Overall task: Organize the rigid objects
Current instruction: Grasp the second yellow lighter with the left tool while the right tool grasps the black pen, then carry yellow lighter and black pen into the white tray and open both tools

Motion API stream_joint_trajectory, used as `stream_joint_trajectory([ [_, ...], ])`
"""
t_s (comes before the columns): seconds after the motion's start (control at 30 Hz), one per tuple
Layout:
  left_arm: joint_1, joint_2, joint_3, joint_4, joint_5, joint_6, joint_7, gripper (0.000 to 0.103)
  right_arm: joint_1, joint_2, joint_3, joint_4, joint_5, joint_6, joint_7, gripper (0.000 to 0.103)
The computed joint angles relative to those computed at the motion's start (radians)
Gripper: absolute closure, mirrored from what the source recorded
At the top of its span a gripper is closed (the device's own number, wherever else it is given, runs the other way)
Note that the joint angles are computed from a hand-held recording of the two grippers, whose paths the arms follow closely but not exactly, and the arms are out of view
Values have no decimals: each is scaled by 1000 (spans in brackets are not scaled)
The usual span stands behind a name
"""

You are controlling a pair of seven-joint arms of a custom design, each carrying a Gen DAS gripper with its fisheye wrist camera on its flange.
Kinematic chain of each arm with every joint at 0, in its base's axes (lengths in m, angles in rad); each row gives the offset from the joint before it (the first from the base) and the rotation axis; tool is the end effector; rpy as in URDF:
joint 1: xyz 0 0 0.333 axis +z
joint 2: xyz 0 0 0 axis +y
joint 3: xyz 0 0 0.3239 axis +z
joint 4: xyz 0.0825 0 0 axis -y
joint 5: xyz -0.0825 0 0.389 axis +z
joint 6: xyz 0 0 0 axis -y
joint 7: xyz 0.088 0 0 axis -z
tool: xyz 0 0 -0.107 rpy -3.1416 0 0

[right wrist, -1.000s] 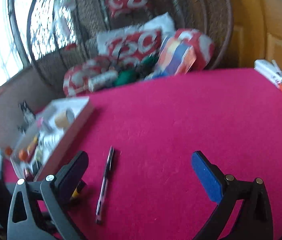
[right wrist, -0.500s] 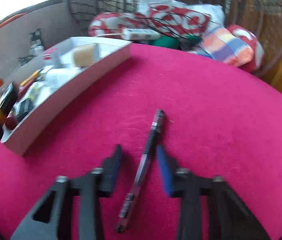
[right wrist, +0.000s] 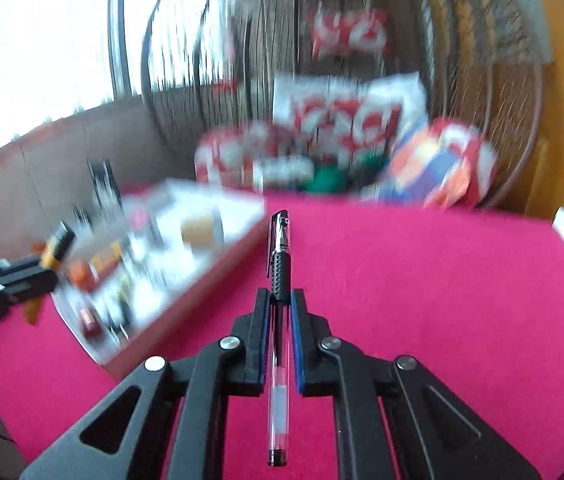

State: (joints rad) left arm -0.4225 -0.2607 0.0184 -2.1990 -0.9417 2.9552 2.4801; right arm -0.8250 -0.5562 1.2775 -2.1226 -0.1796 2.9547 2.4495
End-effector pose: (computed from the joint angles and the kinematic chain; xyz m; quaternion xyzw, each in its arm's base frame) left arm 0.4963 -0.1526 0.5971 -0.4462 0.7266 -0.4718 0.2244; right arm 0.4480 0.3593 0.5726 -0.5951 0.6048 -0.3446 0.4016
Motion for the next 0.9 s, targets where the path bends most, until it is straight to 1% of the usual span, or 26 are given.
stream_joint_trajectory([
  [0.07,-36,-30,29,1,-83,73,71,80,28,-100,-58,-13,2,24,26,96],
  [0.13,-72,-54,65,5,-131,119,118,80,49,-204,-115,-33,16,69,58,96],
  [0.17,-101,-76,91,5,-160,148,149,80,57,-247,-137,-45,28,91,70,96],
  [0.23,-153,-108,137,1,-180,186,179,80,64,-332,-175,-64,54,132,89,96],
  [0.3,-232,-147,201,-1,-206,238,228,80,68,-397,-203,-77,81,157,93,96],
  [0.33,-263,-162,227,-5,-207,254,241,80,69,-433,-218,-85,97,175,98,96],
  [0.4,-348,-196,287,-10,-211,303,274,80,68,-484,-235,-92,125,198,96,96],
  [0.47,-434,-237,343,-22,-197,357,292,80,71,-510,-247,-101,146,223,80,96],
  [0.57,-515,-292,394,-48,-148,416,279,80,75,-551,-258,-107,174,240,53,96],
  [0.63,-517,-318,385,-69,-122,439,259,80,79,-563,-261,-109,189,248,35,96],
  [0.7,-520,-336,388,-85,-93,451,239,80,83,-567,-264,-108,203,256,17,96],
  [0.9,-485,-357,369,-119,-31,458,169,80,104,-556,-256,-107,236,259,-23,96],
])
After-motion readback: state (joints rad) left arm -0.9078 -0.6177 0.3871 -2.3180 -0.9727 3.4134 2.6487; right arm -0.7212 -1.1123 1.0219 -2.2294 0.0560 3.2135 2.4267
